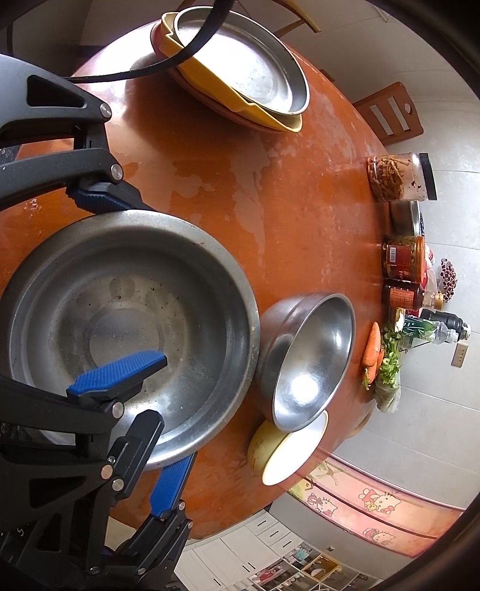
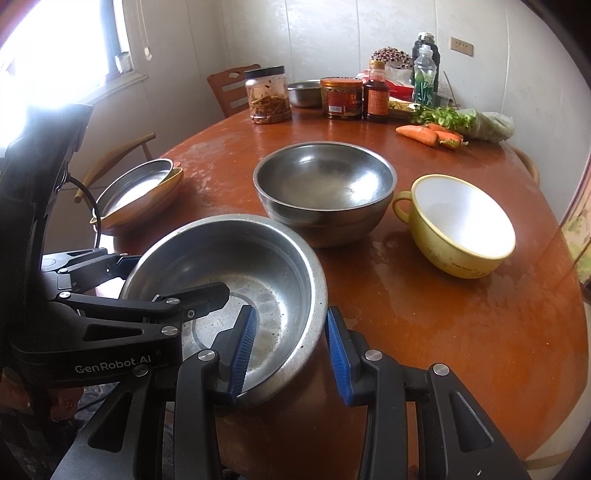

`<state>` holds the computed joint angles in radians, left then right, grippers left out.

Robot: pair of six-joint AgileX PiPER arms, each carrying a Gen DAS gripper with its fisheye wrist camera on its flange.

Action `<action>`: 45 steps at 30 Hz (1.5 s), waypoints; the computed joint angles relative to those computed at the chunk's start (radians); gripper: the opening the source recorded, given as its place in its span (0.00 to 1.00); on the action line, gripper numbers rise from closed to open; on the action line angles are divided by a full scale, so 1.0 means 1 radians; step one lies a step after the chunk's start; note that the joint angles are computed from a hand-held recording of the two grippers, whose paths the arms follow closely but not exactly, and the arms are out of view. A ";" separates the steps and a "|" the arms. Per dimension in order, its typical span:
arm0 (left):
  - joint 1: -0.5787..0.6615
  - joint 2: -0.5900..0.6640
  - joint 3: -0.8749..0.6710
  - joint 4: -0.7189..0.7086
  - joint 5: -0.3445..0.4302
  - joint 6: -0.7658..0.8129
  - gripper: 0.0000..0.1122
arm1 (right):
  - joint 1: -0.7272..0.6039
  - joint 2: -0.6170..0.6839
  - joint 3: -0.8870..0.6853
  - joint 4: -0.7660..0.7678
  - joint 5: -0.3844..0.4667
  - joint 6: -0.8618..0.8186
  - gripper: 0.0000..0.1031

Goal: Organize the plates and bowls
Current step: 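Lift the steel basin with the right tool toward the medium steel bowl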

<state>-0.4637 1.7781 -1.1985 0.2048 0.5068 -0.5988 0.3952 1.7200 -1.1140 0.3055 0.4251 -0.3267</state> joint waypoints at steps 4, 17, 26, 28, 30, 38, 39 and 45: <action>0.009 -0.003 0.004 -0.022 -0.004 0.025 0.60 | -0.010 0.014 -0.016 0.050 0.023 -0.042 0.40; 0.016 -0.015 -0.003 0.003 0.003 0.019 0.60 | -0.039 0.012 -0.036 0.167 0.054 -0.114 0.56; 0.020 -0.035 0.004 0.011 -0.010 0.025 0.61 | -0.046 0.006 -0.046 0.193 0.053 -0.113 0.57; 0.020 -0.045 0.008 0.013 -0.016 0.024 0.61 | -0.048 0.003 -0.049 0.192 0.050 -0.103 0.58; 0.022 -0.054 0.006 0.021 -0.011 0.019 0.61 | -0.052 0.003 -0.053 0.192 0.049 -0.093 0.58; 0.039 -0.049 -0.063 0.034 0.042 0.039 0.62 | -0.065 0.013 -0.095 0.181 0.061 -0.034 0.59; 0.041 -0.047 -0.072 0.030 0.047 0.046 0.62 | -0.066 0.015 -0.102 0.178 0.061 -0.024 0.60; 0.057 -0.021 -0.142 0.010 0.081 0.101 0.62 | -0.067 0.030 -0.146 0.164 0.066 0.021 0.60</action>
<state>-0.4063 1.7568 -1.3410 0.2150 0.5877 -0.4983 0.3281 1.7499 -1.2604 0.4694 0.4916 -0.3053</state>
